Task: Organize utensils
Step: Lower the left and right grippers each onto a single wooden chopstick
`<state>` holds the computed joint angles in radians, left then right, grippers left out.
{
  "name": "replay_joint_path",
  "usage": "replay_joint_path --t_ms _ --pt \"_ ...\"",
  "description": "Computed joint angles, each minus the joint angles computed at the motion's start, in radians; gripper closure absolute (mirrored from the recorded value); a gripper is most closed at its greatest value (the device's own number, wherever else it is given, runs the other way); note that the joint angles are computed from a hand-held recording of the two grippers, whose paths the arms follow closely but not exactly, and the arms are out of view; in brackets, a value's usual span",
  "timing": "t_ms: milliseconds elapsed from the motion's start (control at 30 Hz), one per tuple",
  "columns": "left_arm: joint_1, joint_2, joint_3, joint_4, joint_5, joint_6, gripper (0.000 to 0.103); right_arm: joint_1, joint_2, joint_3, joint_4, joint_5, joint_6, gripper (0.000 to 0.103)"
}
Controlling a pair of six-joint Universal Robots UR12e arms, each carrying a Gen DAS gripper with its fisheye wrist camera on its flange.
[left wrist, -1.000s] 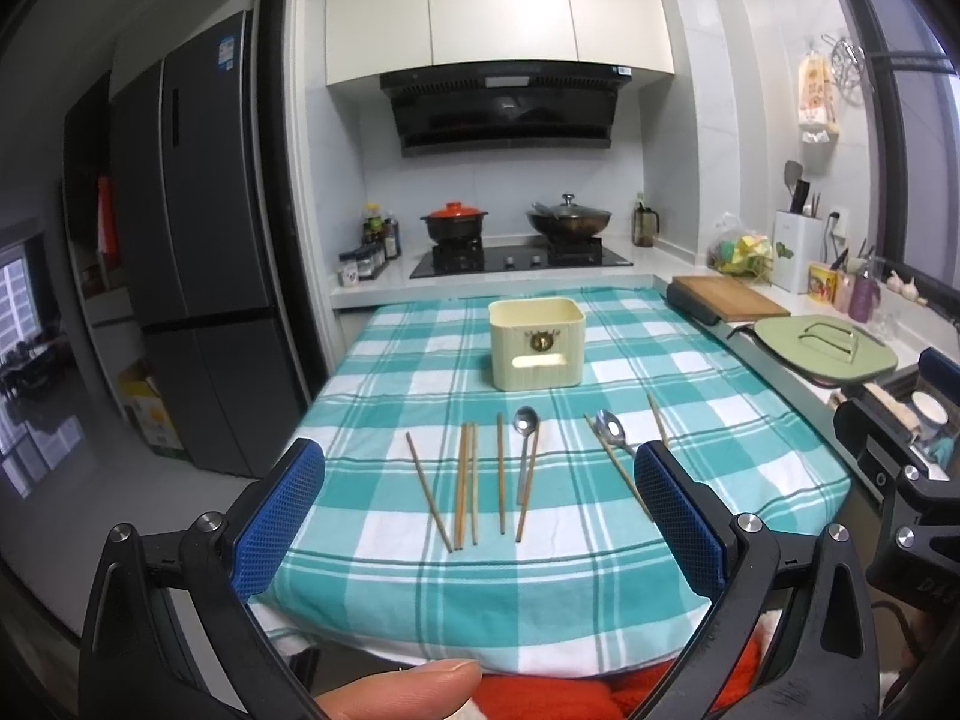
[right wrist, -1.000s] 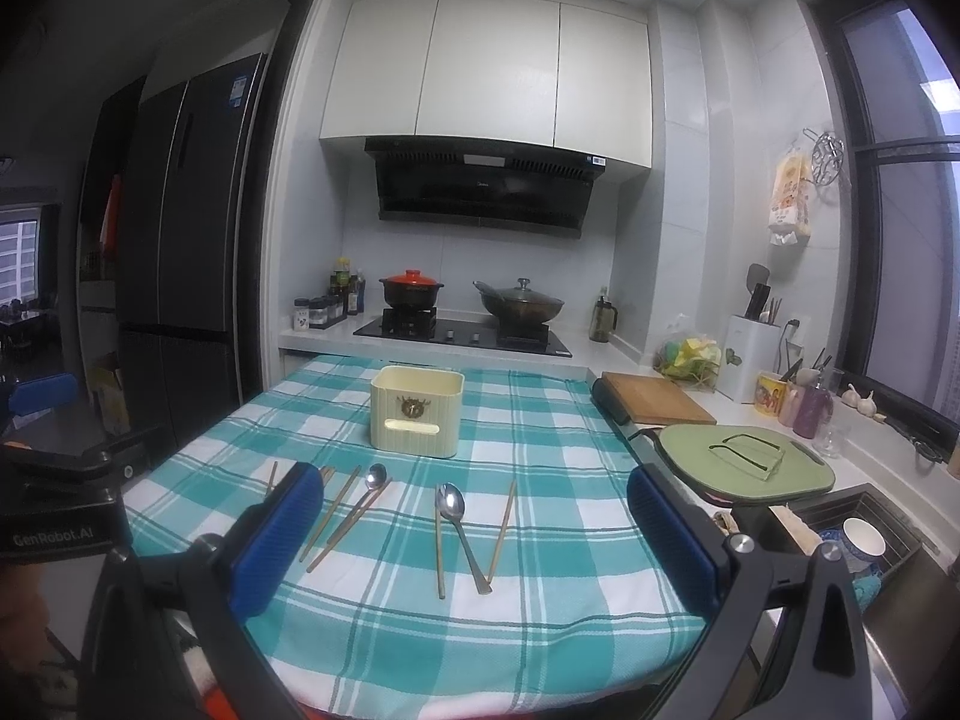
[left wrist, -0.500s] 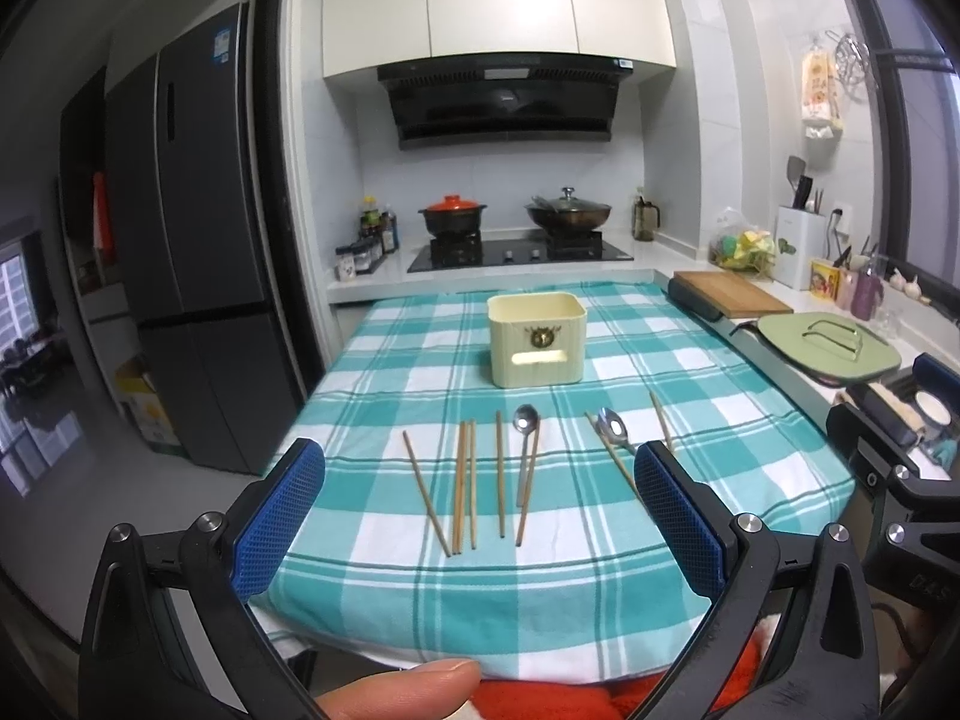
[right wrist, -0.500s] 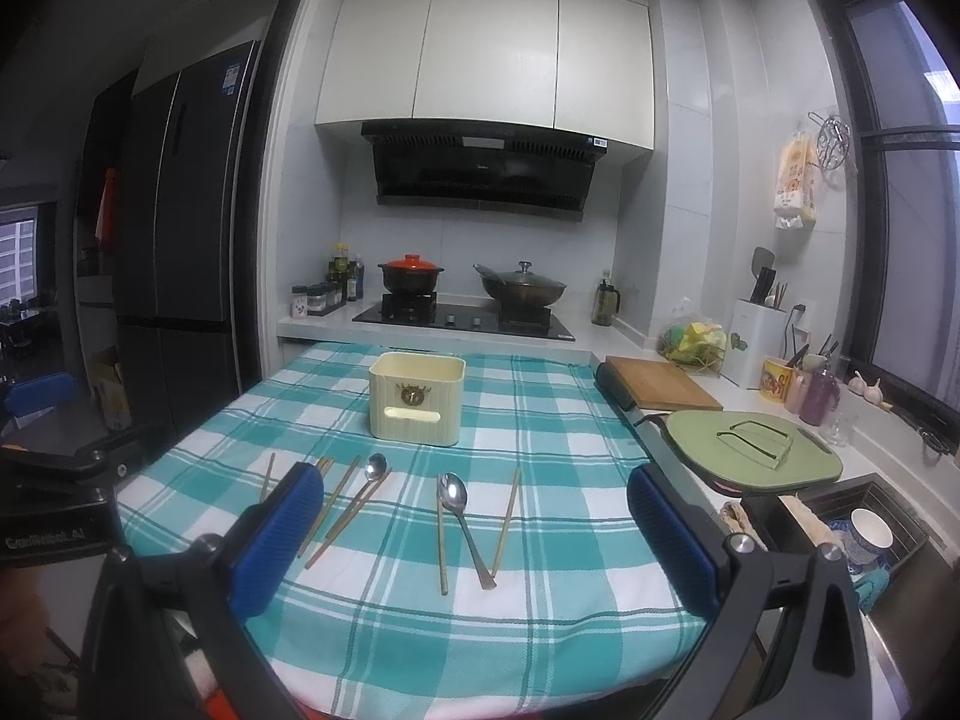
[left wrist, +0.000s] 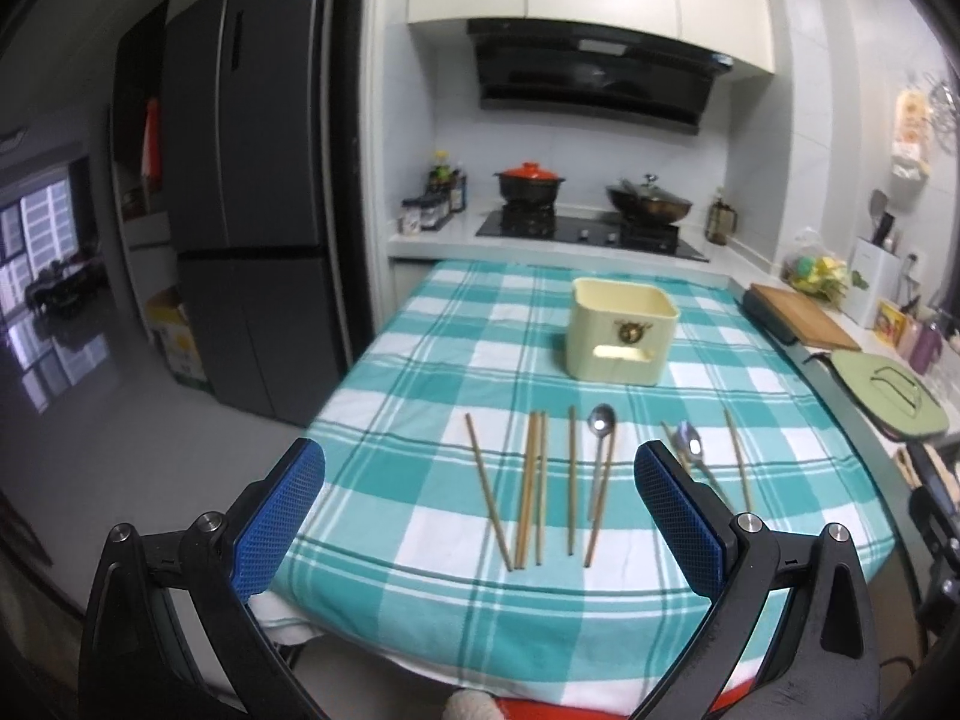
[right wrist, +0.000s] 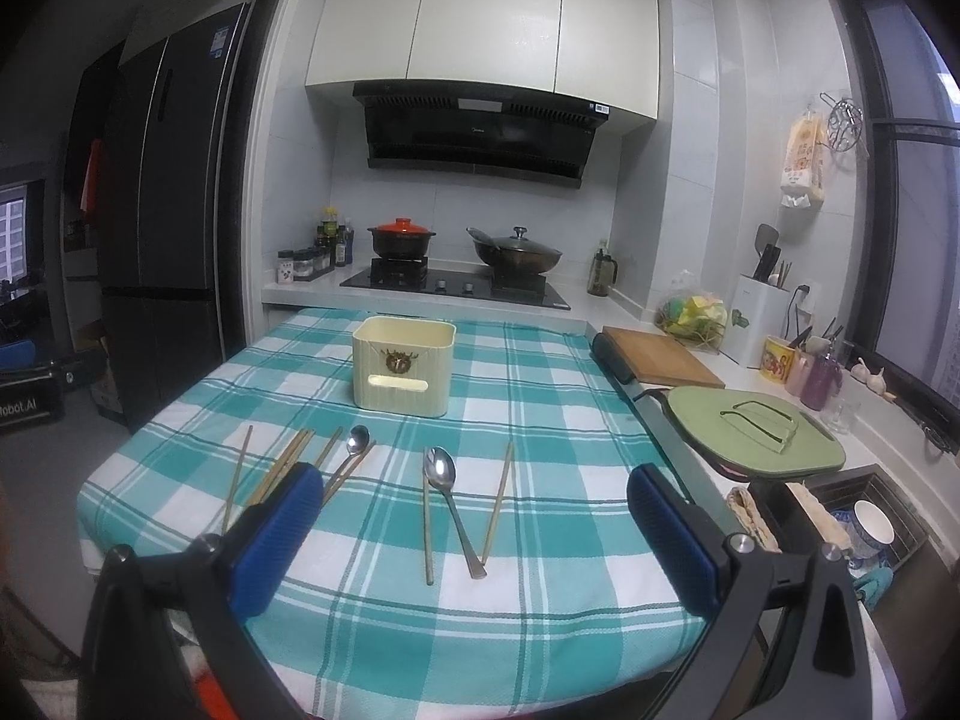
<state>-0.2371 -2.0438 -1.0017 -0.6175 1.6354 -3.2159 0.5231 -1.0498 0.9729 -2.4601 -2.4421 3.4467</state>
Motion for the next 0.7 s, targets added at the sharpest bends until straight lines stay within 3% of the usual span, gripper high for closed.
replay_joint_path --t_ms 167,500,700 --pt "0.003 -0.041 0.048 -0.074 0.010 0.015 0.000 -0.016 0.005 -0.010 0.047 0.009 0.032 0.000" --pt "0.003 -0.095 0.112 -0.165 -0.064 0.023 0.000 -0.062 0.004 0.003 0.112 0.037 0.095 0.000" --pt "-0.004 -0.136 0.165 -0.236 -0.041 0.037 0.000 -0.087 0.009 0.010 0.159 0.067 0.139 0.000"
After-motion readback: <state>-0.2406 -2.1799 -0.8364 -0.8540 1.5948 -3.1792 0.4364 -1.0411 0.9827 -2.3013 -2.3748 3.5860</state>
